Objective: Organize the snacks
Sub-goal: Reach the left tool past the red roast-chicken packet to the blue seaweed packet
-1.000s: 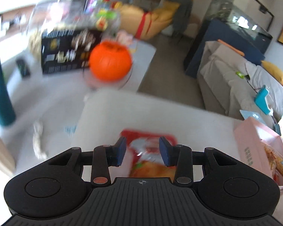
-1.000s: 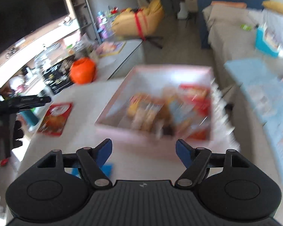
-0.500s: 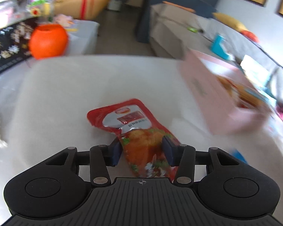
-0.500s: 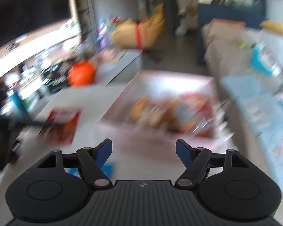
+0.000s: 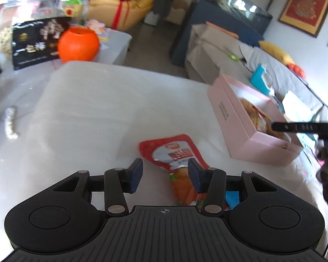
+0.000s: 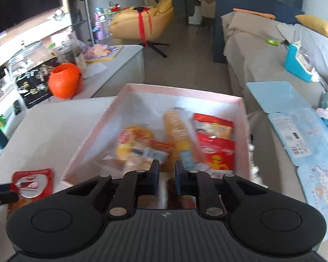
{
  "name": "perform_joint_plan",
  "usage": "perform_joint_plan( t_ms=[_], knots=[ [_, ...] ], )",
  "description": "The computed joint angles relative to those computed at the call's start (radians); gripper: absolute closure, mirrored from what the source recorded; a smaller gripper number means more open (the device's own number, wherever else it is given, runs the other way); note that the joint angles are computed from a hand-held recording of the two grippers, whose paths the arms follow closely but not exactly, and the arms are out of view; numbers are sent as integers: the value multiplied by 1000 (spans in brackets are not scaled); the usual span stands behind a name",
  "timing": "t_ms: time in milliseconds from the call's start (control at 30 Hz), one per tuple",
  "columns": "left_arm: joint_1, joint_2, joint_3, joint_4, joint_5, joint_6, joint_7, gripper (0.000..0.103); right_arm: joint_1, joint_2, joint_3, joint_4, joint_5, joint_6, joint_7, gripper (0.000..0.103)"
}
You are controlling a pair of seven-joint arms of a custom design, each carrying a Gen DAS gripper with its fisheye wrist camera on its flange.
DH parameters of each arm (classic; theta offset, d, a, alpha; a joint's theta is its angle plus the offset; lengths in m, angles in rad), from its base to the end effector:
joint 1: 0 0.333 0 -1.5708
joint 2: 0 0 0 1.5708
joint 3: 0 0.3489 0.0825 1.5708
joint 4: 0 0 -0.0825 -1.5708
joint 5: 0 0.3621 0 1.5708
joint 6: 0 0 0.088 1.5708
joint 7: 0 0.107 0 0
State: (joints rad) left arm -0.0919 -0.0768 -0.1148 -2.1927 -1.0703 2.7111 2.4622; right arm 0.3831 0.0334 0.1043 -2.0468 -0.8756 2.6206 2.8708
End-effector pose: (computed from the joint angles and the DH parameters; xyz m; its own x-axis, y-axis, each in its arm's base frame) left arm 0.5261 -0.0801 0.5150 -0.3534 -0.8709 0.3416 -0.7302 0.0286 -0.6827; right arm 0.5017 0.2852 0.5208 -0.1314 -0.9897 -0.0571 -0.6922 0.1328 -0.7094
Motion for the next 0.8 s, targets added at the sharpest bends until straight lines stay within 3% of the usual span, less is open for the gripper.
perform_joint_plan(
  t_ms=[67, 133, 200, 267, 433, 533, 700, 800],
  knots=[
    [10, -27, 8, -13, 41, -42, -50, 53, 16, -18, 11, -16, -84, -7, 56, 87],
    [13, -47, 25, -10, 56, -165, -69, 53, 32, -54, 31, -54, -163, -21, 93, 77],
    [8, -54, 29, -5, 60, -290, -59, 52, 35, -99, 45, -109, -178, 16, 111, 53],
    [-3, -53, 14, -8, 71, -333, -61, 52, 33, -140, 58, -161, -154, 45, 134, 43],
    [-44, -57, -29, -35, 95, -264, -82, 52, 18, -203, 97, -282, -93, 134, 193, 44],
    [-66, -54, -44, -33, 125, -234, -102, 52, 17, -212, 139, -313, -123, 83, 240, 45],
    [-122, -63, -104, -62, 309, -55, -164, 50, 10, -220, 163, -359, -222, 56, 430, 47],
    [-151, -66, -123, -87, 422, 56, -196, 51, 22, -226, 184, -358, -273, -74, 518, 47]
  ],
)
